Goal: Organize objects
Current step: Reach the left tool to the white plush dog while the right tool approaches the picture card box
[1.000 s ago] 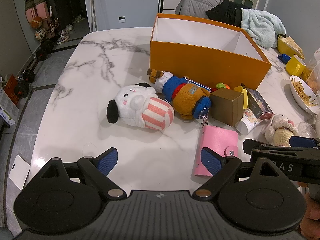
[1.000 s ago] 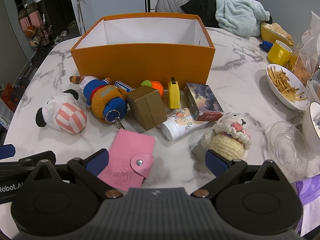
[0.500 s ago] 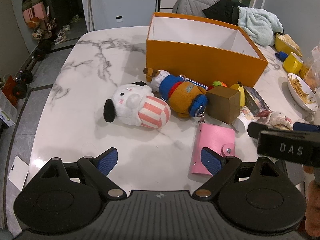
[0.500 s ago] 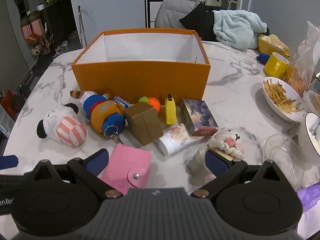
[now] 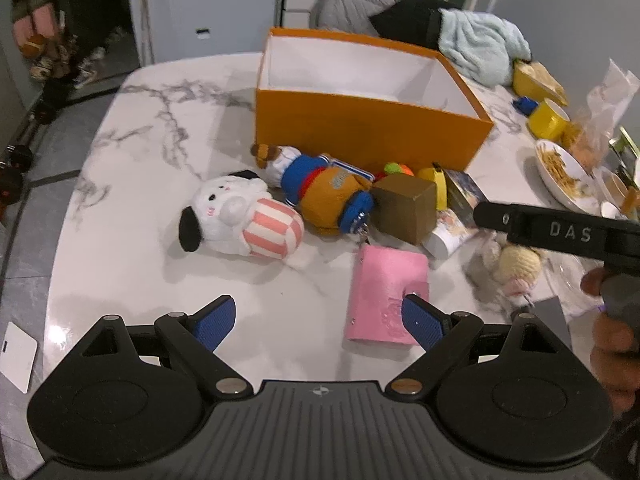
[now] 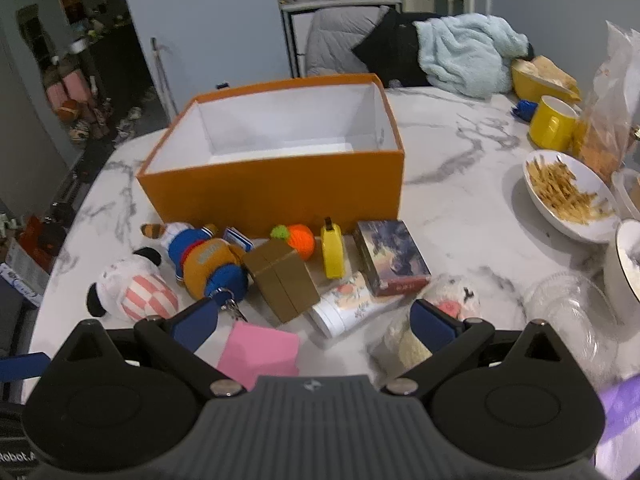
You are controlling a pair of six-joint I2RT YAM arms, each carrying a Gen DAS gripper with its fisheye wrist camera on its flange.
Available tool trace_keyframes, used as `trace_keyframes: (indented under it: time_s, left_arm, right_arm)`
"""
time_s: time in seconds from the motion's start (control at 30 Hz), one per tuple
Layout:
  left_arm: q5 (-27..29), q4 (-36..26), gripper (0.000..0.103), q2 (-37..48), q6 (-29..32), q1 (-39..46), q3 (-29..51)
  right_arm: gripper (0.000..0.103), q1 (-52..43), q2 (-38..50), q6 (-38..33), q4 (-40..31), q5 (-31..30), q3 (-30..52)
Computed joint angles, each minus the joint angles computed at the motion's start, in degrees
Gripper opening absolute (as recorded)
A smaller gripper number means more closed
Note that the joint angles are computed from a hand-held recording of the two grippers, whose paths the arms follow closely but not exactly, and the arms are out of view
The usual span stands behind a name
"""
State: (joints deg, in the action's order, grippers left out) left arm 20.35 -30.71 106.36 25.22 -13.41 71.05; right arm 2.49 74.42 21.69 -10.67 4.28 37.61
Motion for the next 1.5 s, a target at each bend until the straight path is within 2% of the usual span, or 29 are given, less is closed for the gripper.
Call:
trace_keyframes:
  time_s: [0.07,0.23,0.43,0.6,0.77,0.83,1.0,1.13,1.2,1.27,1.5]
  left_arm:
    - [-0.8,-3.1,0.103,1.6,2.2,-0.3,3.3]
    - [-5.2,-4.7,0.103,5.2,4.7,-1.7,9.1]
    - [-8.7,-5.7,0.103,13.2,2.9,-3.2,18.1]
    - [-9.0,-7.0,0.103,21.0,-0.2,-3.3,25.0]
    - [-12.4,-5.8,0.103,25.7,-0.8,-4.0,28.7]
    - [-13.3,-4.9,0.103,27.7,-1.2,-4.0,30.2]
    - [-7.3,-6.6,0.103,31.5,-4.1,-2.1,34.9]
    - [-4.5,-8.4,0.103,33.7,-7.0,-1.2,38.6]
    - [-2.8,-9.7,0.103,35.3,-8.9,-0.7,41.1]
    - [-1.2,-10.6,0.103,36.4,-10.3,-0.1,42.8]
    - [1.9,-9.3,0.103,38.2,-14.9,0.8,44.5]
  right_arm:
    - [0.102,-0.8,-0.7,-2.0,1.6,-0.7,-0.6]
    - [0.102,-3.0,0.1,-10.4,7.5,-2.5,-1.8]
    - [0.102,-5.1,4.9,-18.5,12.7,-2.7,-1.2]
    - [0.102,-8.6,9.7,-25.6,14.8,-9.8,0.3]
    - [0.102,-10.2,11.6,-30.3,20.4,-8.4,-0.4]
    - [0.102,-11.9,12.9,-30.7,21.0,-10.5,0.6]
    - [0.102,-15.2,18.5,-27.1,19.0,-16.9,4.7]
    - [0.100,-14.2,23.0,-26.2,18.8,-14.0,6.9]
    - [0.092,-13.5,24.9,-26.4,19.4,-10.9,7.9]
    - [0.090,-13.4,27.1,-25.8,18.5,-9.1,9.5]
    - [0.089,-14.1,34.0,-23.5,13.8,-9.7,15.5]
